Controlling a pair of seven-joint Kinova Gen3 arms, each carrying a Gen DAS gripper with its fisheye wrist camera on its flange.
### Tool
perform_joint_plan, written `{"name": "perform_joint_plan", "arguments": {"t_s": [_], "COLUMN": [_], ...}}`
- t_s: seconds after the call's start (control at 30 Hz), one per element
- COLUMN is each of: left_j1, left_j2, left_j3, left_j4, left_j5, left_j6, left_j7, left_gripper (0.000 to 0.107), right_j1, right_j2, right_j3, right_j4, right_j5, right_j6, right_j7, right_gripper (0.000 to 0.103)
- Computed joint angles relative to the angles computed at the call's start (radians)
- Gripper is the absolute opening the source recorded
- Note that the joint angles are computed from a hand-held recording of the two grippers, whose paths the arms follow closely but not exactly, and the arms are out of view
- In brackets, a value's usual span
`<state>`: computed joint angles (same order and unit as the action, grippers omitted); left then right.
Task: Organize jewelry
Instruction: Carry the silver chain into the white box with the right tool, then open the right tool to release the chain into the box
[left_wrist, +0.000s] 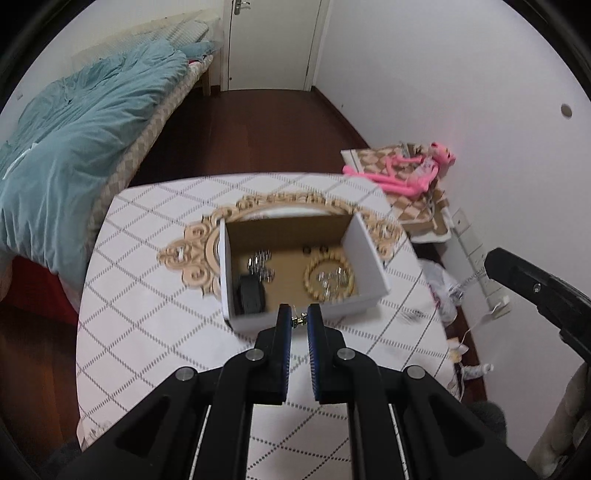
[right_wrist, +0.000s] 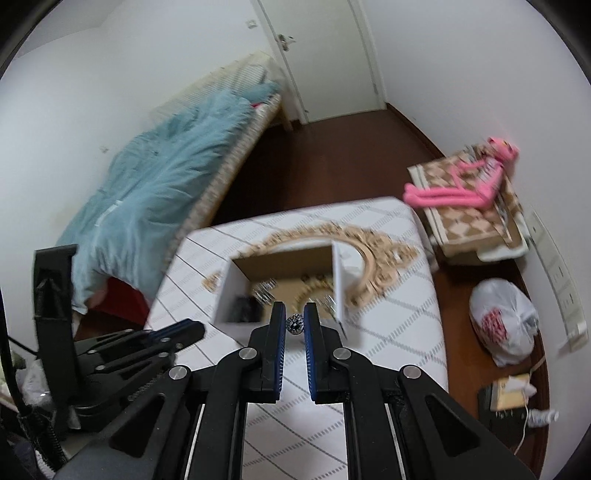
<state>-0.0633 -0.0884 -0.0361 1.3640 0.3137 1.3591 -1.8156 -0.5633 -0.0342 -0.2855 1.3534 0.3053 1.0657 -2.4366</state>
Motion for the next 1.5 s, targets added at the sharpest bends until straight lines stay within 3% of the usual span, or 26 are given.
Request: {"name": "perform_joint_plan", "arguments": {"t_s": [0.2,0.4,0.57,0.9,1.0,1.03,1.1,1.13,1.17,1.3,1.37,1.43,1.5], "left_j1": [-0.032,-0.074,-0.094,-0.110,-0.103,-0.101,-0.096,-0.095,-0.095,-0.055,-0.036,-0.012,0.010], "left_j2": [0.091,0.222,0.307,0.470,0.478,0.473,0.461,0.450,0.439,0.384,0.351,0.321,0.284], "left_j3": [-0.007,0.018,0.052,0.095,0.096,0.096,0.091,0.087,0.083,0.061,0.054,0.049,0.044], "left_j4": [-0.127,-0.242,-0.297,-0.471,-0.497,-0.495,-0.488,-0.477,-0.461,-0.392,-0.341,-0.288,-0.221], "left_j5": [0.040,0.085,0.100,0.104,0.071,0.058,0.032,0.020,0.011,-0.099,-0.148,-0.201,-0.252], "left_j6": [0.032,0.103,0.145,0.277,0.279,0.272,0.258,0.246,0.228,0.165,0.127,0.089,0.045], "left_j7": [0.000,0.019,0.040,0.165,0.184,0.183,0.184,0.187,0.186,0.187,0.183,0.189,0.202], "left_gripper": [0.006,0.006,0.006,0.008,0.011,0.016,0.041,0.063,0.073,0.078,0.090,0.095,0.101], "right_j1": [-0.004,0.039,0.071,0.104,0.106,0.101,0.089,0.083,0.077,0.023,-0.022,-0.058,-0.088], "right_j2": [0.123,0.293,0.382,0.510,0.524,0.524,0.518,0.515,0.508,0.502,0.502,0.504,0.499], "right_j3": [0.047,0.114,0.144,0.165,0.171,0.175,0.183,0.186,0.188,0.208,0.224,0.238,0.247], "right_j4": [-0.193,-0.359,-0.388,-0.508,-0.528,-0.532,-0.535,-0.535,-0.532,-0.551,-0.559,-0.561,-0.537], "right_j5": [-0.055,-0.245,-0.347,-0.429,-0.436,-0.428,-0.407,-0.397,-0.387,-0.305,-0.243,-0.187,-0.141], "right_j6": [0.046,0.142,0.174,0.296,0.320,0.328,0.335,0.337,0.336,0.370,0.400,0.433,0.454], "right_j7": [0.137,0.284,0.323,0.353,0.349,0.348,0.347,0.346,0.344,0.333,0.315,0.292,0.261], "right_gripper": [0.010,0.010,0.010,0.011,0.012,0.018,0.029,0.034,0.037,0.067,0.073,0.089,0.095]}}
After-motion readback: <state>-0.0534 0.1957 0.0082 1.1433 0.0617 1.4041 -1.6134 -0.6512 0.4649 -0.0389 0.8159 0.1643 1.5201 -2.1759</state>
